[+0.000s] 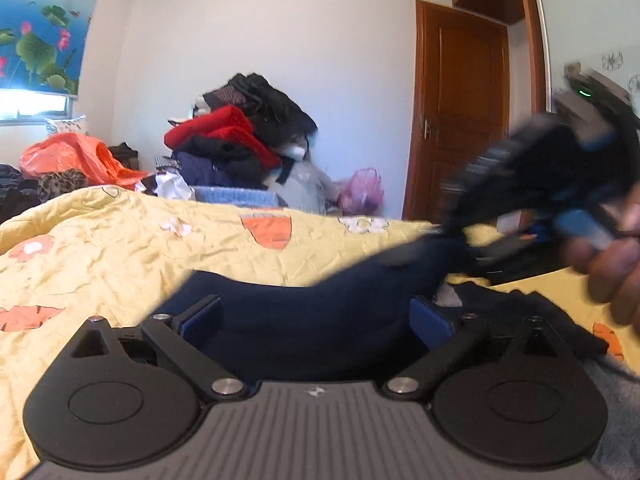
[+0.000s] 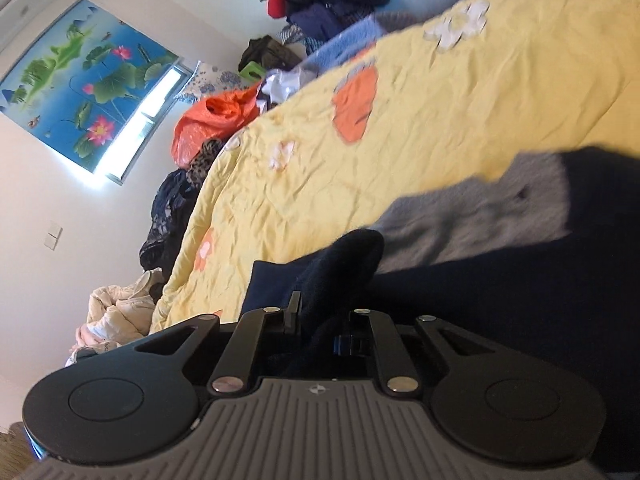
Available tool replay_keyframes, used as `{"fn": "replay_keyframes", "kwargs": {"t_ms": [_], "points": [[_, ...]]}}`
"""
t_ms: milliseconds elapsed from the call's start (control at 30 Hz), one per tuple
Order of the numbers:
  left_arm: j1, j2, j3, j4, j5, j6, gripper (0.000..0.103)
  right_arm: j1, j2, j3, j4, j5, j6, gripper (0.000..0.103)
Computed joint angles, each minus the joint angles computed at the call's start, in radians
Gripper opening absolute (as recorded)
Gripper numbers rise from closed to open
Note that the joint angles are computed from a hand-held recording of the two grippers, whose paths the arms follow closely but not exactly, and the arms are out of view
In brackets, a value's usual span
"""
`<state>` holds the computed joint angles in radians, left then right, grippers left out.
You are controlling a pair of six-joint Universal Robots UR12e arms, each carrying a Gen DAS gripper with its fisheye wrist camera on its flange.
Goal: Fold small clothes
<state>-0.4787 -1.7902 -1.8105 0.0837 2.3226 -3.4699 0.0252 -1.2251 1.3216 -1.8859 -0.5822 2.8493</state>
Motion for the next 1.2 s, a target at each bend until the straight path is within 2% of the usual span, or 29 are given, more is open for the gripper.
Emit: {"fn": "replay_keyframes", "kwargs": {"t_ms": [100, 267, 367, 567, 633, 700, 733, 767, 800, 833, 867, 933, 1000, 1067, 1133, 1200], "points": [[0.003, 0.003, 0.008, -0.046, 0.001, -0.025, 0.1, -0.04, -0.005, -0.018, 0.012, -0.063, -0.045, 0.021], [0.006, 0.007, 0.009, -0.065, -0.002, -0.037, 0.1, -0.101, -0.003, -0.006, -0.032, -0.171, -0.001, 0.021], [0.008, 0.009, 0.012, -0.093, -0.003, -0.05, 0.1, -0.112, -0.004, 0.021, -0.072, -0.22, 0.015, 0.021], [0.011, 0.016, 0.012, -0.141, -0.004, -0.083, 0.1, -0.119, -0.003, 0.057, -0.107, -0.213, 0.043, 0.018], [0.017, 0.024, 0.016, -0.184, -0.025, -0.095, 0.1, -0.119, -0.003, 0.059, -0.107, -0.211, 0.046, 0.018], [0.039, 0.051, 0.02, -0.248, -0.118, -0.062, 0.1, -0.121, -0.004, 0.056, -0.105, -0.204, 0.05, 0.024], [0.049, 0.062, 0.024, -0.246, -0.148, -0.011, 0.1, -0.122, -0.007, 0.05, -0.101, -0.206, 0.051, 0.036], [0.058, 0.065, 0.027, -0.203, -0.16, 0.065, 0.1, -0.123, -0.012, 0.05, -0.117, -0.201, 0.041, 0.049], [0.068, 0.062, 0.034, -0.156, -0.165, 0.146, 0.1, -0.124, -0.019, 0.057, -0.162, -0.197, 0.029, 0.054], [0.083, 0.063, 0.05, -0.151, -0.174, 0.212, 0.1, -0.125, -0.024, 0.062, -0.215, -0.189, 0.016, 0.063], [0.104, 0.063, 0.072, -0.188, -0.195, 0.25, 0.1, -0.124, -0.025, 0.059, -0.251, -0.177, 0.002, 0.068], [0.167, 0.07, 0.125, -0.371, -0.313, 0.234, 0.1, -0.113, -0.006, 0.018, -0.269, -0.169, -0.042, 0.071], [0.221, 0.058, 0.182, -0.561, -0.413, 0.208, 0.099, -0.093, 0.024, -0.037, -0.234, -0.186, -0.112, 0.071], [0.258, 0.039, 0.226, -0.697, -0.498, 0.215, 0.099, -0.067, 0.061, -0.103, -0.164, -0.234, -0.183, 0.071], [0.285, 0.03, 0.24, -0.746, -0.604, 0.247, 0.099, -0.043, 0.1, -0.17, -0.081, -0.273, -0.249, 0.071], [0.293, 0.022, 0.245, -0.762, -0.646, 0.288, 0.099, -0.021, 0.134, -0.226, -0.013, -0.305, -0.313, 0.07]]}}
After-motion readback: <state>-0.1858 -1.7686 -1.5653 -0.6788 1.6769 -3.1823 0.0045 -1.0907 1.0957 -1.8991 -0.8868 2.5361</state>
